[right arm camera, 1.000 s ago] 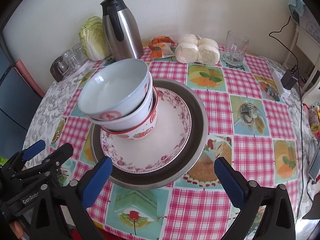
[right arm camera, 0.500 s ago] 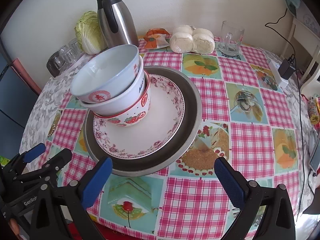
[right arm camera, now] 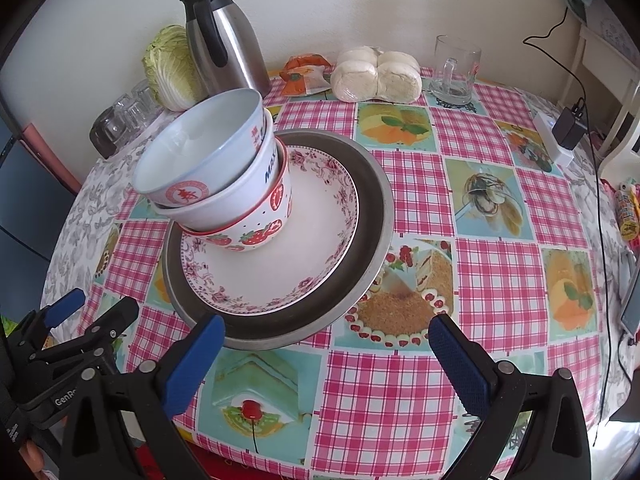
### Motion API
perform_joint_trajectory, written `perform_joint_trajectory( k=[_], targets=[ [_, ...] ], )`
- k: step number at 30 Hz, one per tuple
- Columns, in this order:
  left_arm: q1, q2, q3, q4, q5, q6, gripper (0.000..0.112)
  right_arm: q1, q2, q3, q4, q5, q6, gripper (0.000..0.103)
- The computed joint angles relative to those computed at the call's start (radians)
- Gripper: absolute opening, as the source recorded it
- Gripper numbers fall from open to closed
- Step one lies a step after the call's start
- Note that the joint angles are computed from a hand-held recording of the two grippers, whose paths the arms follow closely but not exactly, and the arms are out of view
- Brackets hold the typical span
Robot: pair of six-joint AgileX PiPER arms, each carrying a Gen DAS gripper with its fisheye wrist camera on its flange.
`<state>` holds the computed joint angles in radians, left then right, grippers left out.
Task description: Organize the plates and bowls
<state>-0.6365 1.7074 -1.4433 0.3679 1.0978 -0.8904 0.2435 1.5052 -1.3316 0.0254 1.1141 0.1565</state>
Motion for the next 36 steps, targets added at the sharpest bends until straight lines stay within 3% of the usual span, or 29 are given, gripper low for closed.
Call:
perform_joint_trajectory(
  k=[36],
  targets=[
    [0.000,0.009,-0.008,-0.017,-0.002,0.036,0.092,0.003,0.003,0.000,-0.010,0.004,0.007,0.103]
  ],
)
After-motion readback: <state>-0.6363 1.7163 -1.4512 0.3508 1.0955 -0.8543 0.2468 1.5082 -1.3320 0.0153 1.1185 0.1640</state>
